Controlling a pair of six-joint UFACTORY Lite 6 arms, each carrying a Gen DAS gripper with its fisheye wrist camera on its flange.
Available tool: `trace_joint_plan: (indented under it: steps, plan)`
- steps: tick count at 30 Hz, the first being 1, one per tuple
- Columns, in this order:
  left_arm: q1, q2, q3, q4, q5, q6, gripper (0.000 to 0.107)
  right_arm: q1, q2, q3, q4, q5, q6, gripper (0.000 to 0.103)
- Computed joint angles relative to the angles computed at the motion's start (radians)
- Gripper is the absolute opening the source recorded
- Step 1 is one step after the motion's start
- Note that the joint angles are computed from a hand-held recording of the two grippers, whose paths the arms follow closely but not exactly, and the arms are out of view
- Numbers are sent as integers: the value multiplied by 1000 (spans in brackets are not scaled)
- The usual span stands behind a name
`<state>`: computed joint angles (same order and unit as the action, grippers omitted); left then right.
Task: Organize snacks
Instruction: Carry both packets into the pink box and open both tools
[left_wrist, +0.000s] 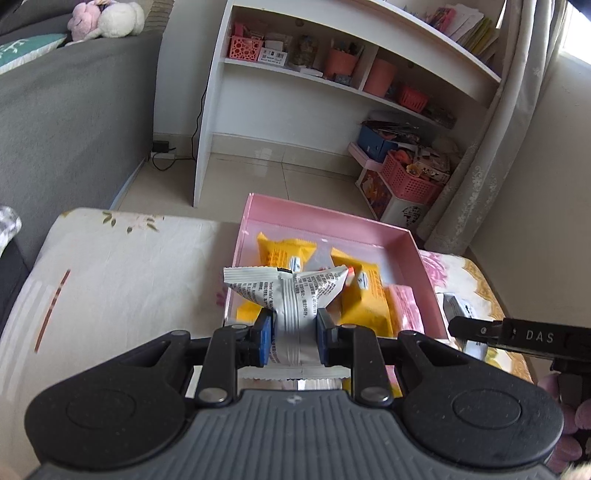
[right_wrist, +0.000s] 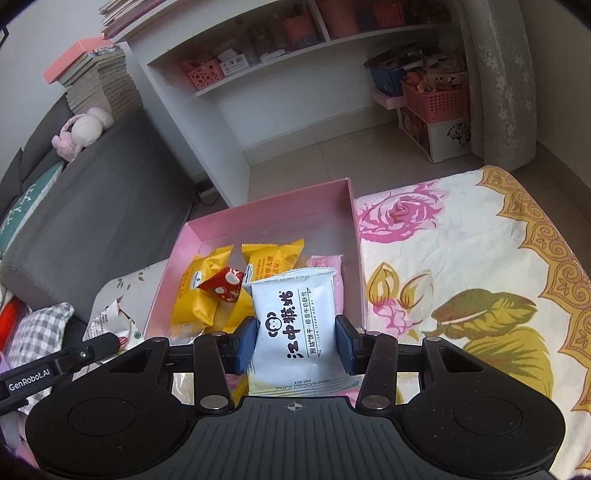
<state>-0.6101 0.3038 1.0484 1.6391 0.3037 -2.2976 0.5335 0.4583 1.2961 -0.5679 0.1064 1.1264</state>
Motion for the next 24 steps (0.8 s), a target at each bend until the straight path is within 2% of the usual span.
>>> trace_joint_plan:
  steps: [2, 5, 11, 12, 15, 20, 24]
  plan:
    - [20, 60, 76, -46, -1, 66, 22, -6, 56, 68, -27, 13, 15, 44]
    - [46, 158, 206, -146, 0, 205, 22, -23, 151, 180, 38, 11, -66, 44]
    - [82, 345, 460, -384, 7, 488, 22, -74, 333, 393, 525, 10, -555, 45]
    - [88, 372, 496, -408, 6, 519, 22, -81, 357, 422, 562, 16, -591, 44]
    - [99, 447, 590, -470, -1, 592, 22, -94, 421, 501, 538, 35, -576, 44]
    - [102, 618, 837, -767, 46, 923, 22, -111, 483, 575, 542, 43, -601, 45]
    - [94, 715, 982, -849, 97, 1031, 22, -117, 517, 622, 559, 50, -643, 45]
